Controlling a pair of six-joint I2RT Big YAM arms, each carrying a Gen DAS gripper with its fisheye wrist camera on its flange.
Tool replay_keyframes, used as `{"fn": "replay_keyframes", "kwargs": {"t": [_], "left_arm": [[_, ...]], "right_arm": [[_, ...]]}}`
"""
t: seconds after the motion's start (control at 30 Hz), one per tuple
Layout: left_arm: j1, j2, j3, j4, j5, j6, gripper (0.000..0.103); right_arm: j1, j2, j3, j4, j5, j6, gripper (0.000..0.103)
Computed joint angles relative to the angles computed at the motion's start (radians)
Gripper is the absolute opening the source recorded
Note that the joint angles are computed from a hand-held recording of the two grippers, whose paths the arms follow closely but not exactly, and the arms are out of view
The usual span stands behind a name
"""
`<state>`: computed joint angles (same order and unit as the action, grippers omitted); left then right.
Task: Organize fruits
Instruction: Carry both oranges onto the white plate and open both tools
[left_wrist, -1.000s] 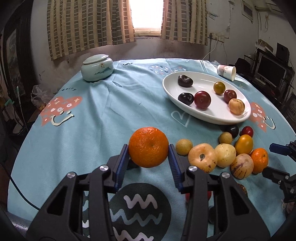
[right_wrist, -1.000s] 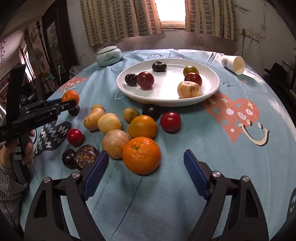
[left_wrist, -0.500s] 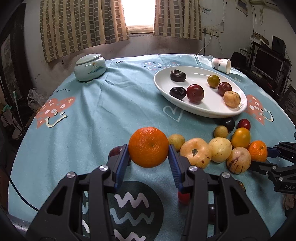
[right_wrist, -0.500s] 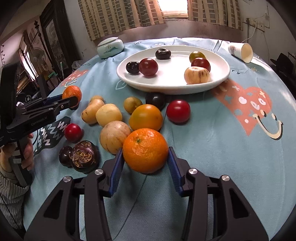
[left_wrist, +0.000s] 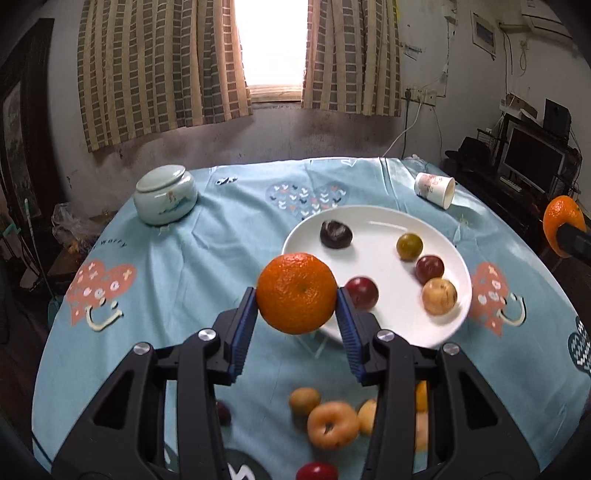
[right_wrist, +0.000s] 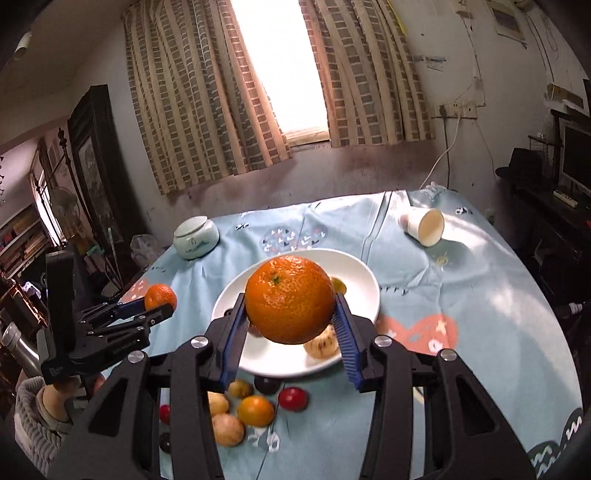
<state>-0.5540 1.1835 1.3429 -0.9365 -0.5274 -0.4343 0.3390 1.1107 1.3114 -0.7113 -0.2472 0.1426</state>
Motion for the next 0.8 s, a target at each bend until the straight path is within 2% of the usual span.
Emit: {"fn": "replay_keyframes", "kwargs": {"t": [0.13, 0.3, 0.47, 0.53, 0.57, 0.6, 0.63, 0.7, 0.8], "left_arm": [[0.032, 0.116, 0.087, 0.025, 0.039, 0.007, 0.044], [0.093, 0.229, 0.142, 0.039, 0.106, 0.002, 0.044], [0.14, 0.282, 0.144, 0.056, 0.202, 0.005, 0.044], [0.155, 0.295, 0.146, 0.058, 0.255, 0.0, 0.045], [0.16, 0.3, 0.147, 0.057, 0.283, -0.007, 0.045], [0.165, 0.298, 0.141, 0.07, 0.306, -0.013, 0.046], [0.166, 0.293, 0.134, 0.084, 0.317, -0.016, 0.051], [0.158, 0.286, 0.128, 0.094, 0.285, -0.011, 0.064], [0.147, 0.276, 0.131, 0.094, 0.232, 0.006, 0.064]], "right_arm": [[0.029, 0.116, 0.052, 0.021, 0.021, -0.001, 0.046], [0.062, 0.267, 0.122, -0.037, 0.046, -0.07, 0.045], [0.088, 0.339, 0.159, -0.072, 0.071, -0.151, 0.046], [0.092, 0.352, 0.161, -0.072, 0.089, -0.147, 0.047], [0.093, 0.357, 0.162, -0.081, 0.098, -0.149, 0.049], [0.093, 0.361, 0.165, -0.093, 0.109, -0.152, 0.058], [0.093, 0.357, 0.155, -0.077, 0.12, -0.149, 0.063], [0.101, 0.335, 0.128, -0.033, 0.185, -0.148, 0.07], [0.099, 0.309, 0.103, 0.01, 0.193, -0.148, 0.071]]}}
